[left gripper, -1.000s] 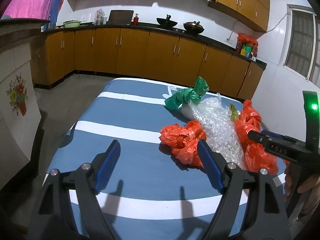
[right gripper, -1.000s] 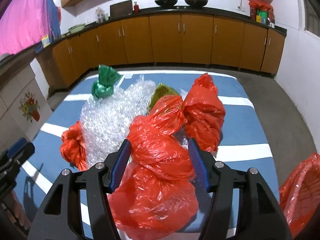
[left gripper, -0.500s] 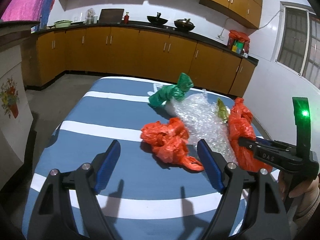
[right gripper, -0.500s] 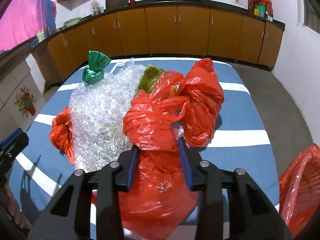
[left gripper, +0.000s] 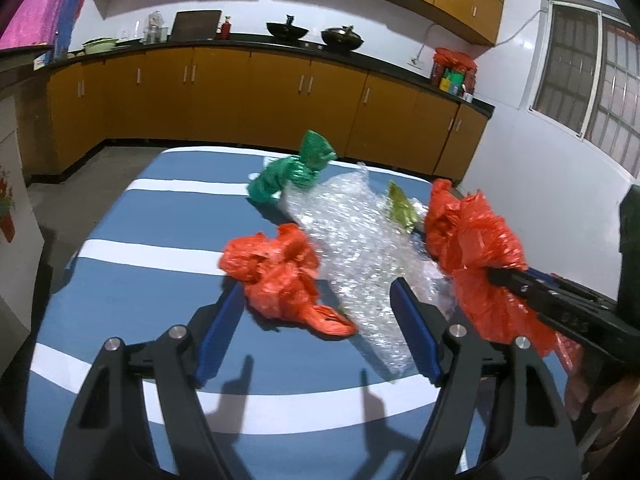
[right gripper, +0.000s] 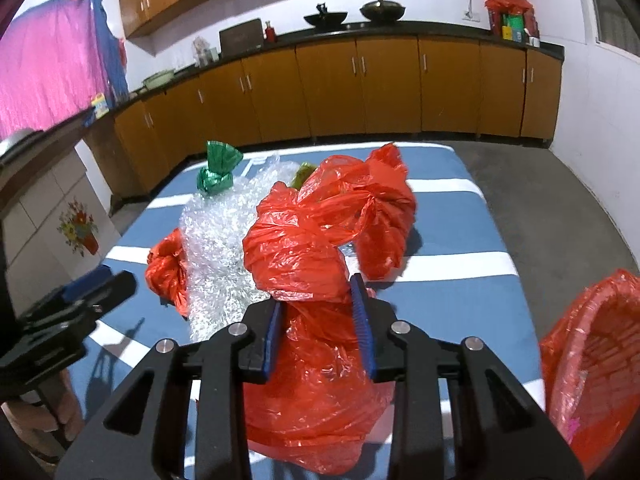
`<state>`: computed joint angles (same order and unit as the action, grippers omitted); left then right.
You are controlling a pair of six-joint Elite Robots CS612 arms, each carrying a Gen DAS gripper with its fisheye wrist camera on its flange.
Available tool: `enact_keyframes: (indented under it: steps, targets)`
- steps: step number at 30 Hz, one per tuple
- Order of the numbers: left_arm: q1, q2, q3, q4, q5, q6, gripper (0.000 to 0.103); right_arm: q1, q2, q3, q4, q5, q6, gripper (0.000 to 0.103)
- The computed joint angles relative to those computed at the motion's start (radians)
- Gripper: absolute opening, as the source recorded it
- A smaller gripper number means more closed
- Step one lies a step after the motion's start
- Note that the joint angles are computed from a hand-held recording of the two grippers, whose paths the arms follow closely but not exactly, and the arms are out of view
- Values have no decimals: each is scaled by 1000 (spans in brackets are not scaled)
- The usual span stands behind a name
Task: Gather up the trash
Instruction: 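Grasp another red bag with the left tool while the right tool lifts its red bag, then carry both red bags over the basket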
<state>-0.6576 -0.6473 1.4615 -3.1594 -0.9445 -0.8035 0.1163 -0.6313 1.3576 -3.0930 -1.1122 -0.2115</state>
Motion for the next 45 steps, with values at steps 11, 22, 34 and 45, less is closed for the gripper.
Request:
enact_keyframes:
  steps: [11, 22, 34, 45]
  targets:
    - [10, 52, -114, 23, -75, 35, 70, -23, -2, 15, -66, -86, 57, 32]
    - [29, 193, -416, 137, -163, 132, 70, -51, 4, 17, -107, -168, 137, 32]
    - [48, 354, -752, 413, -191, 153, 70, -66, 14, 13, -109, -162, 176, 32]
    - [53, 369, -776, 437, -222, 161, 45, -75, 7, 21, -104, -144, 201, 32]
